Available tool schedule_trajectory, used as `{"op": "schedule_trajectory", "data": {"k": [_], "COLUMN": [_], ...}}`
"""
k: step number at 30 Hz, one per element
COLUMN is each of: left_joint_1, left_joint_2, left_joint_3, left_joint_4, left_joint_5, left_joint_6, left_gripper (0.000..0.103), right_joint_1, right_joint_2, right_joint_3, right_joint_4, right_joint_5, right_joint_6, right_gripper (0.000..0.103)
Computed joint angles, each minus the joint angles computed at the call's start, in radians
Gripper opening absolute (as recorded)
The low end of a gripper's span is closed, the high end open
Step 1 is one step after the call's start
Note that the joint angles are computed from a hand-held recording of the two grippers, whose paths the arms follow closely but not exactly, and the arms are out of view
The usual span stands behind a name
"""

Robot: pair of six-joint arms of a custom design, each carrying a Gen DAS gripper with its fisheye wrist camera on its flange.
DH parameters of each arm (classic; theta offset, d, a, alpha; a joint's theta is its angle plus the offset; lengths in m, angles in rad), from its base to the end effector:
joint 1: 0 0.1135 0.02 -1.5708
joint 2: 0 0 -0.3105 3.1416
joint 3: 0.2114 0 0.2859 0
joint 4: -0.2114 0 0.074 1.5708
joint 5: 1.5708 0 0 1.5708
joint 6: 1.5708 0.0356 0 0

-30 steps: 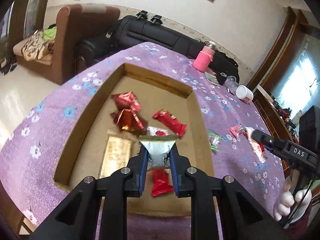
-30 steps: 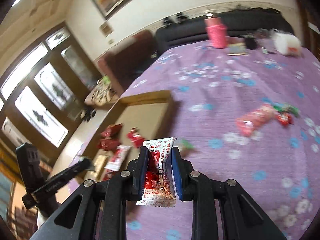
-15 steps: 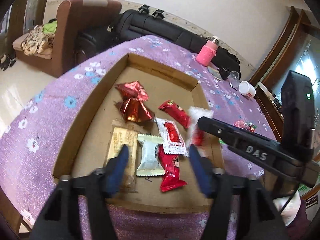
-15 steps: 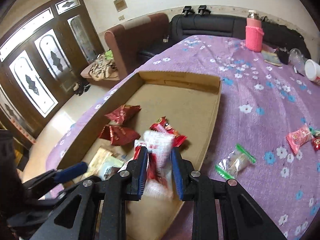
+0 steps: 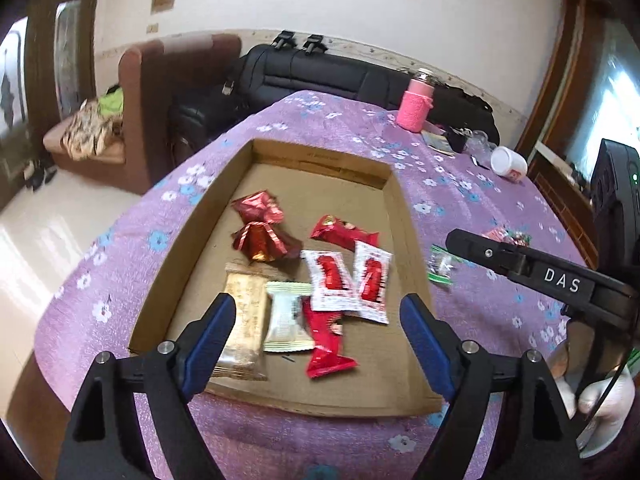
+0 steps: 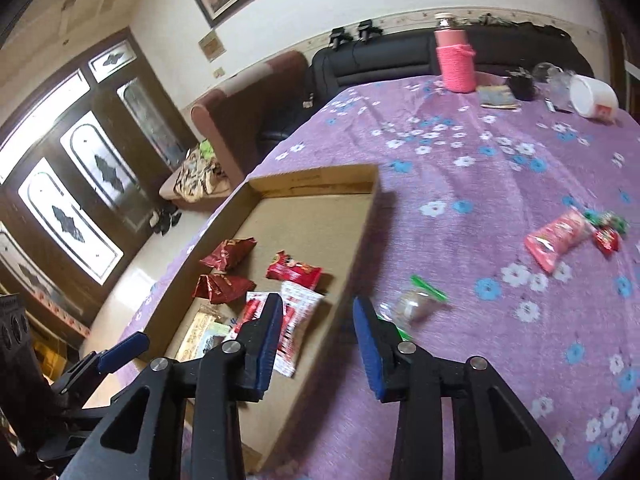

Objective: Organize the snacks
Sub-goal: 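Grasp the pink cartoon bar with the right tool while the left tool approaches the clear bag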

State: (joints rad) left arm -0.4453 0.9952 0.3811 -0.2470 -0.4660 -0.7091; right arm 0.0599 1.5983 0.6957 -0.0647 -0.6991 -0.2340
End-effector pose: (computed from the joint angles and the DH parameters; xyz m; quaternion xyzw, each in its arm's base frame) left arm 0.1720 -0.0644 0.1817 -0.1995 0.8939 -0.0030 0.4014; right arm 0.3044 0.0412 0.1583 -0.2320 0.8725 0.3015 0.3066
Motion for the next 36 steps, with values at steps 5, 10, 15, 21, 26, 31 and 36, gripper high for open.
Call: {"op": "schedule_trajectory", "data": {"k": [5,10,15,21,26,31,36], "left_joint_1": [-0.15,-0.239,-0.306,-0.322,-0.238,-0.154,-0.132], "left_joint_2": [0.068,0.122,0.176,0.189,0.14,0.119,0.143], "left_joint_3": [0.085,0.157,0.205,0.213,0.148,0.087,0.073], "left_joint_4": [-0.106,-0.179,-0.216,-0.191,-0.1,-0.021,0.045], "left_joint_5": [-0.154,-0.225,-0.258,-0.223,-0.122,-0.06,-0.023], "left_joint_6": [-0.052,-0.091,-0.128,-0.125,-0.119,-0.117,-0.075], "left_gripper": [0.084,0.085,0.086,0.086,0.086,0.086,0.086], "right_joint_1": [-0.114,-0.233,-0.317,-0.39,-0.395,-0.295,-0.129], "right_joint_2": [-0.015,-0.02,-0.014,0.029,0.095,0.198,0.253], "right_joint_3": [-0.003,0.008,0.016,0.045,0.09,0.166,0.181], "right_joint_4": [-0.059,-0.11,-0.143,-0.171,-0.178,-0.241,-0.135], "right_joint_5": [-0.058,-0.117,-0.146,-0.158,-0.135,-0.101,-0.009], "right_joint_6": [-0.068,-0.138,-0.195,-0.257,-0.272,-0.262,-0.131], "right_gripper": [0.046,0.049,0.052,0.053,0.053,0.053,0.053]}}
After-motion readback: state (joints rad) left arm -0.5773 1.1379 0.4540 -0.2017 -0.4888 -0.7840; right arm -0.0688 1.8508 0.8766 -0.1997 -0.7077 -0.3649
